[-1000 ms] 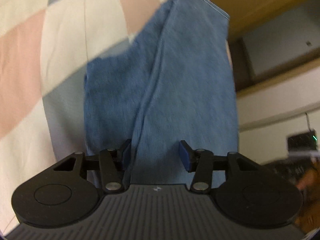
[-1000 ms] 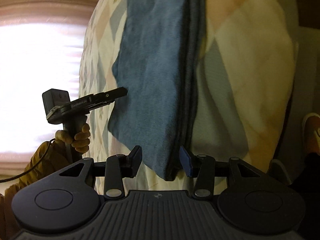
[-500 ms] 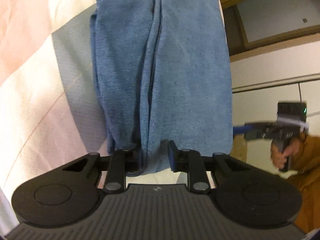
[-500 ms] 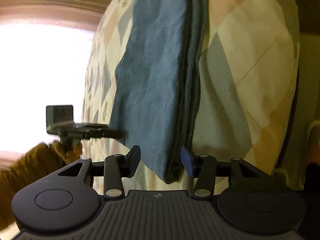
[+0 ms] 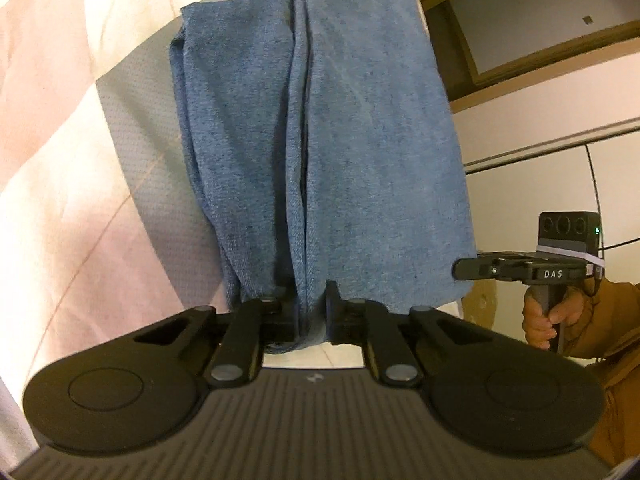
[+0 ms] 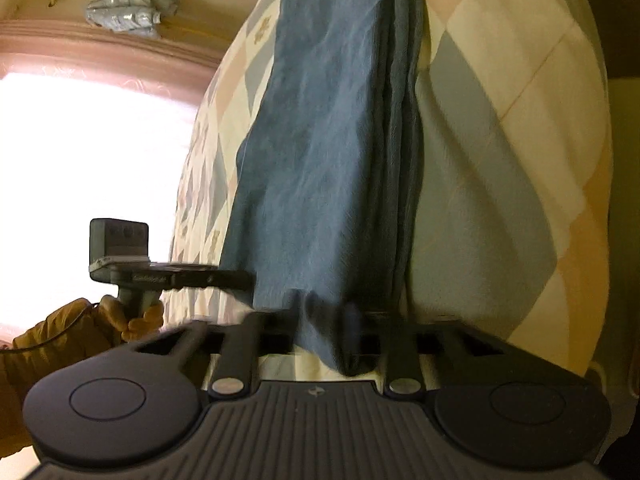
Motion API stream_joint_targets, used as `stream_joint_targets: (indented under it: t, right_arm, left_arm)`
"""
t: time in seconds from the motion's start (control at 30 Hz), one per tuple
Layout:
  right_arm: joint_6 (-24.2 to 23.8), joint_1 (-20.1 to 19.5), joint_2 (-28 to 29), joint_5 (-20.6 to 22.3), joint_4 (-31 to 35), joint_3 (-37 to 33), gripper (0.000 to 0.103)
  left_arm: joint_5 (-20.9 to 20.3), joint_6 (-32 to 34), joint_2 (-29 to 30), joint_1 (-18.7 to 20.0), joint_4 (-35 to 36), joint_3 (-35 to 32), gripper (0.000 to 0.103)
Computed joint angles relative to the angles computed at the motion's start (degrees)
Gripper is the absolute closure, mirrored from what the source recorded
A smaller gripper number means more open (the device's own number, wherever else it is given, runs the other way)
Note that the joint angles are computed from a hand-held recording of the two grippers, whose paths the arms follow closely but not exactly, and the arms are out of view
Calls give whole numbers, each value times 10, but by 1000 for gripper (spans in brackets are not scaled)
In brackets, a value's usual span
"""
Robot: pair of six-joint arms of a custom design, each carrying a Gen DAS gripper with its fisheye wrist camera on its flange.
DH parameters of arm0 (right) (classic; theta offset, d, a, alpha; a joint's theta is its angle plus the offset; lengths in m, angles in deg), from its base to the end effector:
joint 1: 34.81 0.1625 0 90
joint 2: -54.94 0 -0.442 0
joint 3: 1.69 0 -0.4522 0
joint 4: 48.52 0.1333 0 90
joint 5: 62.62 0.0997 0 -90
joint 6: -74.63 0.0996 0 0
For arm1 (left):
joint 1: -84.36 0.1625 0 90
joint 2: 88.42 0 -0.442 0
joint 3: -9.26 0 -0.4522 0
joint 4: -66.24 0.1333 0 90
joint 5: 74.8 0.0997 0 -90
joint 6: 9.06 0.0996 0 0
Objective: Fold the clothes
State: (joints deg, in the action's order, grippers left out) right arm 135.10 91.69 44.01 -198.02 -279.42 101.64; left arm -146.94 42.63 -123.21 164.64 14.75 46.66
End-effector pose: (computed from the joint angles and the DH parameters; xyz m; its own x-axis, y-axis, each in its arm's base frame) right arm 0.3675 -0.3917 -0.1772 -0.7775 0.4689 -0.4191 0.5728 0.2529 -0.7797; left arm 0.0218 -0.8433 0.2571 -0.4607 0.8055 0.3728 0.7883 0.1782 0.5890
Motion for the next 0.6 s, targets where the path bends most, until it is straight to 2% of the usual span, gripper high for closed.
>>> stream_joint_targets:
  t: [0.13,0.27,0.33,0.4,0.5,0.6]
  right_arm:
    - [-8,8,-4,3,-21,7,96]
    - [8,7,-3,7,4,12,96]
    - [-1,4,1,17,-5,13,96]
    - [-6,1,-9,11,37,15,97]
    - [17,-13,-23,22,71,26,98]
    - [26,-9,-58,17,120,43,81]
  left_arm:
    - [0,25,0,-3,9,-7,96]
    - [2,25,2,1,8,-7,96]
    - [0,27,1,4,4,-5,96]
    - [-2,13,-5,6,-14,11,96]
    - [-4,9,-25,3,-40,40,95]
    - [-10,28,-46,-5,-60,44,93]
